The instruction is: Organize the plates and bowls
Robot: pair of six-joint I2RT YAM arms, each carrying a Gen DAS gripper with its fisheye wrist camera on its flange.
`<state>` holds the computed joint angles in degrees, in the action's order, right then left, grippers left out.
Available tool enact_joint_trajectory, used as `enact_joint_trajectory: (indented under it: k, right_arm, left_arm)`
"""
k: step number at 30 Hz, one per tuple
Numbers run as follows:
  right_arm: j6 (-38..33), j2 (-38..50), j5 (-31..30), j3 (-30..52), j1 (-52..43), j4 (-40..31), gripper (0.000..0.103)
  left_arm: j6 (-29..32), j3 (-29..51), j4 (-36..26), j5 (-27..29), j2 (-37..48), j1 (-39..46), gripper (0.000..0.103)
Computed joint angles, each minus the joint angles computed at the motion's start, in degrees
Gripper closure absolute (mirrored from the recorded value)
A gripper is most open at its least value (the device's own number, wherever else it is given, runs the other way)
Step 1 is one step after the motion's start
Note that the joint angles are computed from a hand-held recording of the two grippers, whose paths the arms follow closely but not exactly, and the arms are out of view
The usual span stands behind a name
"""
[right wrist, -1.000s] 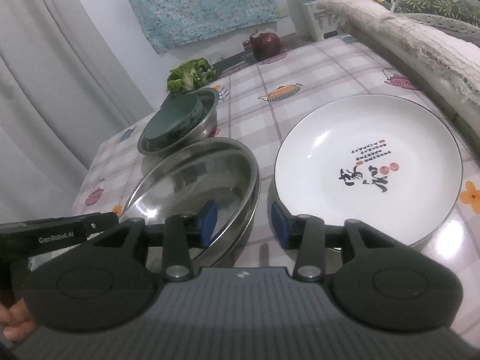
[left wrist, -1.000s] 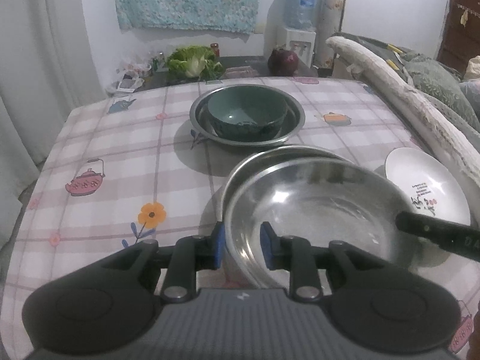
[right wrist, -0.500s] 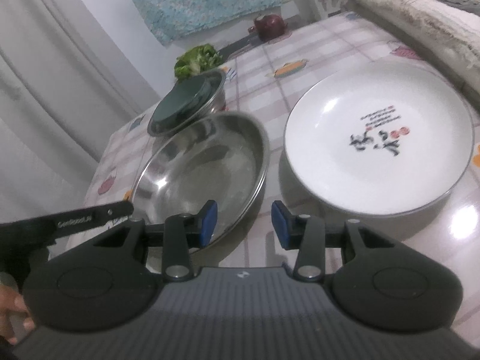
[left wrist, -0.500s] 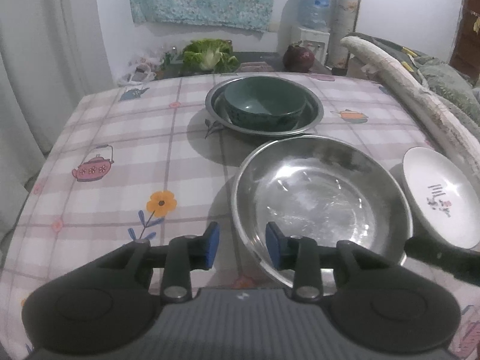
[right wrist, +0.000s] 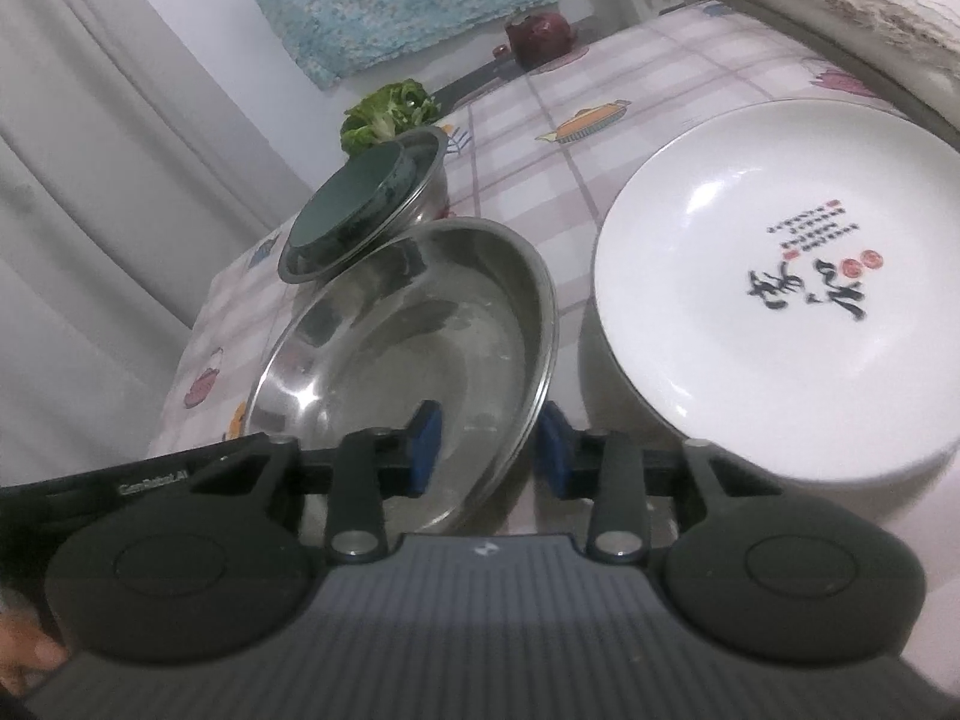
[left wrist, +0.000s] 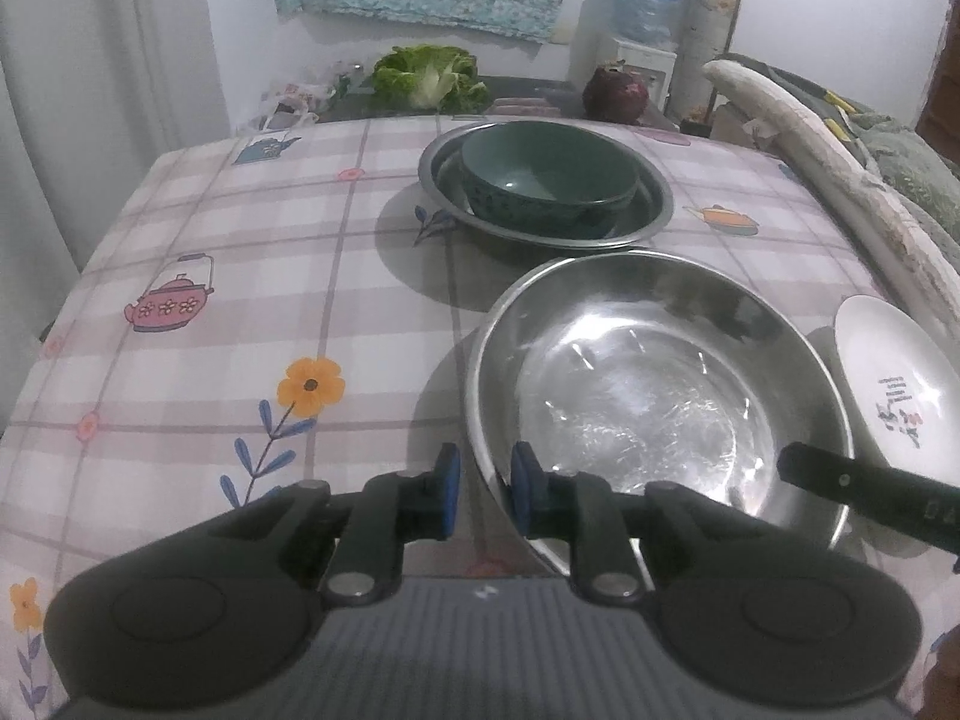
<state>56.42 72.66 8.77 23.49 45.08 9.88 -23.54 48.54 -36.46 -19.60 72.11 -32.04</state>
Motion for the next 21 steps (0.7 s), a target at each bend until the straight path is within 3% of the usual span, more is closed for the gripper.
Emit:
enact_joint_trajectory:
  k: [5, 21]
  right_arm:
    - [-3.0, 2.4, -0.8, 1.6, -0.3, -0.7, 0.084]
    - [-1.4, 0.1, -0.2, 1.7, 5.2, -4.1, 0.084]
  left_arm:
    - [0.0, -0.4, -0.2, 0.7, -0.8, 0.9, 0.085]
    - [-3.2, -3.1, -6.9, 0.3, -8.3, 0.0, 0.084]
